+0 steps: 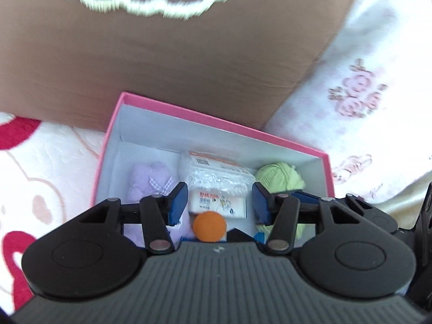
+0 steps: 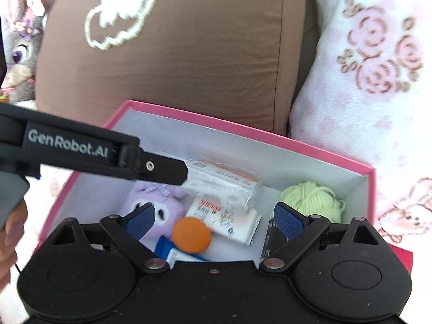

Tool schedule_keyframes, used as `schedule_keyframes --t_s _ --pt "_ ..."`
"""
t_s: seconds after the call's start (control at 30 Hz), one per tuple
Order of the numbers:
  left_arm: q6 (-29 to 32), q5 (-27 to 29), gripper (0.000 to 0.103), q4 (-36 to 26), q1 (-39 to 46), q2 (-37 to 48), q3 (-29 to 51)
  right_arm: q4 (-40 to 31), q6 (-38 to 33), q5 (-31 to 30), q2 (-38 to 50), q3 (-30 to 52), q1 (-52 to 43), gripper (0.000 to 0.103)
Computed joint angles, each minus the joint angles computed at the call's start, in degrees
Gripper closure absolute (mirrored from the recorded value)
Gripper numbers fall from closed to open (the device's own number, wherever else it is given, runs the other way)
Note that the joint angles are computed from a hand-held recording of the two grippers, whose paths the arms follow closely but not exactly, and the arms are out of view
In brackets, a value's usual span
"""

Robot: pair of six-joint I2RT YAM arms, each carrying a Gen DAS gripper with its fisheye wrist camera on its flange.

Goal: Organize objects
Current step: 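Open the left gripper to release the card box in the box, then withdraw the left tool up and away from the pink box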

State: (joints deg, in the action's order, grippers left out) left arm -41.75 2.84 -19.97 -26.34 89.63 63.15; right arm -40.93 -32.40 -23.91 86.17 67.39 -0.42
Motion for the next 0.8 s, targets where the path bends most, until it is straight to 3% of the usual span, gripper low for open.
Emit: schedule_keyframes --t_s 0.5,0.67,0.8 --pt "2.38 -7.94 0.046 -22.18 -5.73 -15.08 2.11 -15.84 -5.91 -6.07 -16.29 0.03 -8.08 0.006" --pt "-2.22 -12.33 0.046 -32.78 -9.29 -16.98 5.80 -19.35 -7.74 -8.31 -20.72 -0.76 -11.75 0.006" --pt "-4.15 -12.41 0.046 -36.14 -11.26 -20.52 5.25 -23.39 -9.80 -9.51 -23.66 0.43 -15.31 0.006"
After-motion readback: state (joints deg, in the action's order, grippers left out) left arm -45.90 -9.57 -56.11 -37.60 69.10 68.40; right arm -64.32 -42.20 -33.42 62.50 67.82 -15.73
